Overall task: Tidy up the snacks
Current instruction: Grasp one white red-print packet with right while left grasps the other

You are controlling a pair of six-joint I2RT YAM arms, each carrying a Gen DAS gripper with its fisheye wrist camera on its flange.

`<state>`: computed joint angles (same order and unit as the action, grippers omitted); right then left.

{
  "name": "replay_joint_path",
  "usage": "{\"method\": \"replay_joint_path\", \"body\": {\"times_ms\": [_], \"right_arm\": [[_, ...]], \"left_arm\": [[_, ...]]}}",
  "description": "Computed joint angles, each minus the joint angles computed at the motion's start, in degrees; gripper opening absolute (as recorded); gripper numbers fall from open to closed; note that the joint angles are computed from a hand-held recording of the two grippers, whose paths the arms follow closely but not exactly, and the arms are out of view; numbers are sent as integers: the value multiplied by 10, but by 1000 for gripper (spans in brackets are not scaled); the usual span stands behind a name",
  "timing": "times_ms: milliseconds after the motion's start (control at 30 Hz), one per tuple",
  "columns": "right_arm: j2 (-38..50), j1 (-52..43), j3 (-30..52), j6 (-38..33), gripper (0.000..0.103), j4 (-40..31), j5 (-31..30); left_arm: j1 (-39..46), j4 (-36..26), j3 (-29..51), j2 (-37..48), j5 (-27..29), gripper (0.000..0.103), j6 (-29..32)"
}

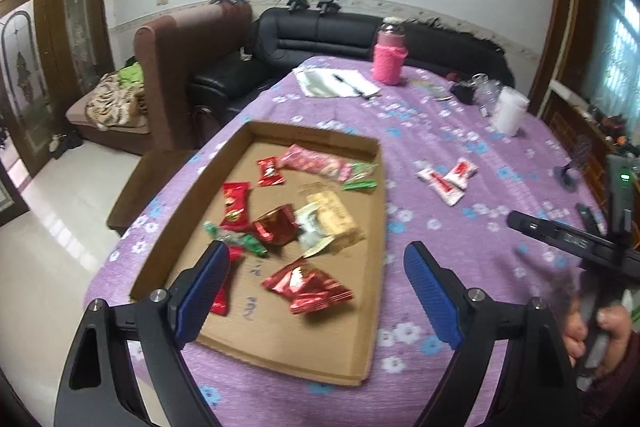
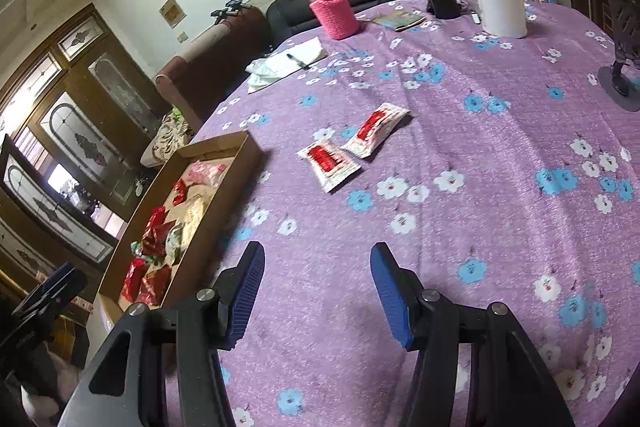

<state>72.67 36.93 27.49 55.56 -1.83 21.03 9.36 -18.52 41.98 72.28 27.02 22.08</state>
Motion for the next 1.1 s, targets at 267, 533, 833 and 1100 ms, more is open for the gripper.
{"method": "replay_joint_path", "body": {"times_ms": [267, 533, 833, 1100], "right_arm": [[5, -119, 9, -44, 59, 14, -63], [195, -204, 171, -93, 59, -13, -104], [338, -212, 311, -100, 27, -95, -65], [257, -227, 216, -94, 23, -98, -33]], "left_arm": [[-15, -26, 15, 30, 64, 88, 7], [-44, -55, 46, 88, 98, 88, 28], [-80, -67, 102, 135, 86, 88, 0], [-196, -117, 245, 257, 60, 88, -84]]}}
